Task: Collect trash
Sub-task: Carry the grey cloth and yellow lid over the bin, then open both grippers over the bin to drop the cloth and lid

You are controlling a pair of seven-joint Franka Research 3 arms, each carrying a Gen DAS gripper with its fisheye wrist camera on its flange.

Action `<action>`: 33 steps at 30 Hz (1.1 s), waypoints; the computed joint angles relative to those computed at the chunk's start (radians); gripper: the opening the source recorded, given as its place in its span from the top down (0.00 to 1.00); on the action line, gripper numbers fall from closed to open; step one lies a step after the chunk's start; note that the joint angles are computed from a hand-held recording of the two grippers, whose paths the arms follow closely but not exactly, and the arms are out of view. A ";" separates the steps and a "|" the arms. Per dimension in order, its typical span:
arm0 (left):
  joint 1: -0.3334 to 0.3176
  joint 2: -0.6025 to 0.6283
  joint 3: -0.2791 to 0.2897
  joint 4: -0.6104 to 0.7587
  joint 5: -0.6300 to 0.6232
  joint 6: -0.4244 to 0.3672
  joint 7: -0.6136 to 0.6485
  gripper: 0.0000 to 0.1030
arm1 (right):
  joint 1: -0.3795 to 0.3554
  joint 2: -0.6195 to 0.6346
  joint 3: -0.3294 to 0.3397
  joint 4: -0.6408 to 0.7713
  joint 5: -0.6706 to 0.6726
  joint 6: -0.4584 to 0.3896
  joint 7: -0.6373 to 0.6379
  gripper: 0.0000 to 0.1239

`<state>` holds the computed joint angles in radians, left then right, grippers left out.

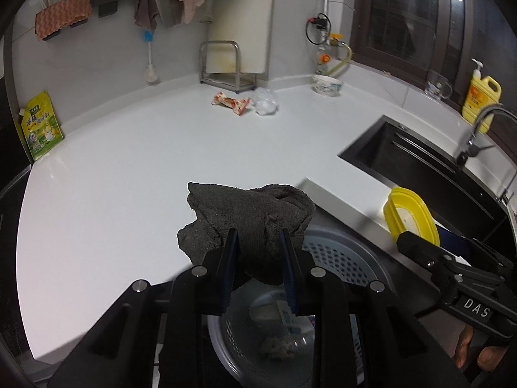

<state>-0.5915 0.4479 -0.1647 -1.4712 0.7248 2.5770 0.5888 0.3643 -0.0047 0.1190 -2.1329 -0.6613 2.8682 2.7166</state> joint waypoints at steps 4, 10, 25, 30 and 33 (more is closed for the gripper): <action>-0.016 -0.022 0.000 -0.054 0.030 0.029 -0.028 0.75 | -0.001 -0.038 0.014 -0.071 0.022 0.006 0.004 0.46; -0.010 -0.010 -0.022 -0.083 0.008 0.042 -0.020 0.75 | -0.011 -0.040 0.041 -0.116 0.036 0.011 0.000 0.46; -0.010 0.023 -0.018 -0.085 -0.065 0.011 0.011 0.69 | 0.032 0.019 0.005 -0.111 0.121 0.043 -0.088 0.46; -0.010 0.011 -0.010 -0.103 -0.047 0.024 -0.010 0.54 | 0.037 0.023 -0.005 -0.109 0.105 0.045 -0.077 0.46; -0.012 0.000 -0.002 -0.116 -0.025 0.034 -0.044 0.40 | 0.037 0.021 -0.006 -0.110 0.129 0.039 -0.098 0.43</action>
